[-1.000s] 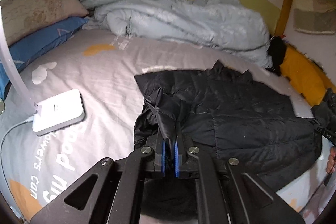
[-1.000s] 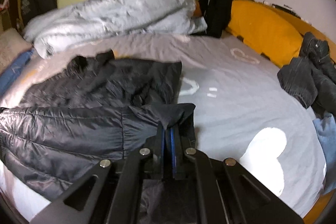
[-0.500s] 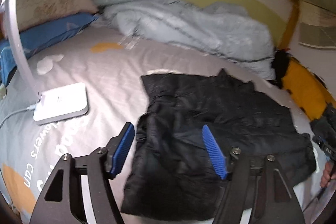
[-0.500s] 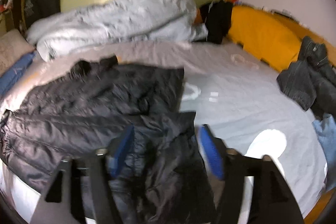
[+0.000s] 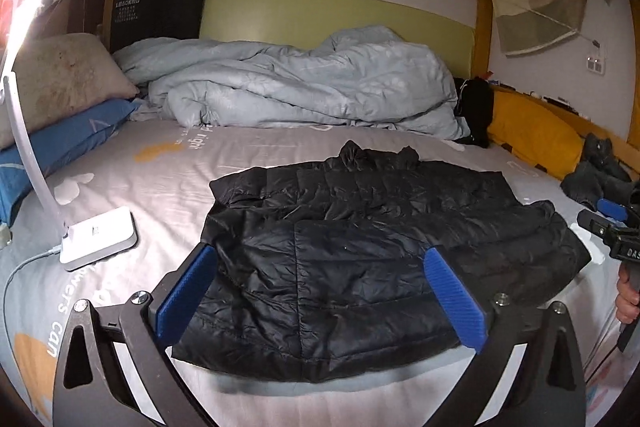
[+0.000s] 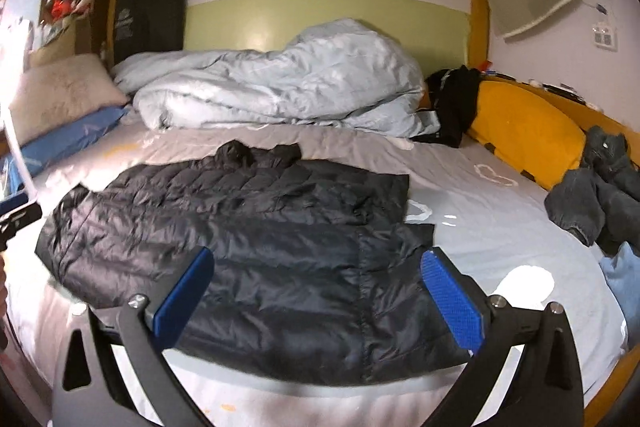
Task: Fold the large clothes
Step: 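Grasp the folded jacket hem with both tools and lift it toward the collar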
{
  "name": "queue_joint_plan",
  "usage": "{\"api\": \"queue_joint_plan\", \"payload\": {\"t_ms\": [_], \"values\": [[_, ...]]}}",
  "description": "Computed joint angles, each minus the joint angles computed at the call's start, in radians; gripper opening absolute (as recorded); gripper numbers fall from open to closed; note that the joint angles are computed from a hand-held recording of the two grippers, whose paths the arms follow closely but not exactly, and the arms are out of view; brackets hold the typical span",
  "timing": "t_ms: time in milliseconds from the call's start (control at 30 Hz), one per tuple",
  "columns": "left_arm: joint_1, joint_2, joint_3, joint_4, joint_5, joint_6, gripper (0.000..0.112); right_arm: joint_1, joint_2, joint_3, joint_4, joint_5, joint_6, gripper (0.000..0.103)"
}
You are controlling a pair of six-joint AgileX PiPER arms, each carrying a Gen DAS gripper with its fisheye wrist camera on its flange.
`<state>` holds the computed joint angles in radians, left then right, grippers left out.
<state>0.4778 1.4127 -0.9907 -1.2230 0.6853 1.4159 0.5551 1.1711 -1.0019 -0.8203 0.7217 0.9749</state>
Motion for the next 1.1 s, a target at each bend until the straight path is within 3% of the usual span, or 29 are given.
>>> {"api": "queue_joint_plan", "payload": {"t_ms": [200, 300, 333, 433, 567, 667, 800, 867, 1000, 1100], "values": [[-0.013, 0.005, 0.001, 0.055, 0.022, -0.035, 0.103, -0.009, 0.013, 0.009, 0.092, -0.008, -0.024, 0.103], [-0.116, -0.016, 0.009, 0.252, -0.152, -0.162, 0.103, 0.010, 0.026, 0.010, 0.083, 0.009, -0.016, 0.103], [-0.128, -0.021, 0.019, 0.263, -0.170, -0.162, 0.103, 0.017, 0.030, 0.011, 0.069, 0.015, -0.008, 0.103], [-0.128, -0.008, 0.022, 0.256, -0.119, -0.113, 0.103, 0.026, 0.043, 0.004, 0.082, 0.028, -0.021, 0.103], [-0.186, -0.022, 0.065, 0.290, -0.136, -0.064, 0.103, 0.043, 0.078, -0.016, 0.092, 0.063, -0.047, 0.103], [-0.230, -0.030, 0.101, 0.303, -0.162, -0.034, 0.103, 0.110, 0.116, -0.027, -0.007, 0.150, -0.034, 0.103], [-0.296, -0.019, 0.121, 0.403, -0.198, -0.079, 0.103, 0.104, 0.139, -0.035, 0.103, 0.130, -0.185, 0.103], [-0.331, -0.020, 0.152, 0.433, -0.264, -0.086, 0.103, 0.136, 0.164, -0.031, 0.123, 0.139, -0.248, 0.103], [-0.374, -0.002, 0.178, 0.499, -0.337, -0.130, 0.103, 0.258, 0.214, 0.012, -0.087, 0.200, -0.079, 0.103], [-0.408, 0.034, 0.183, 0.618, -0.408, -0.251, 0.103, 0.263, 0.251, 0.020, -0.123, 0.199, 0.010, 0.103]]}}
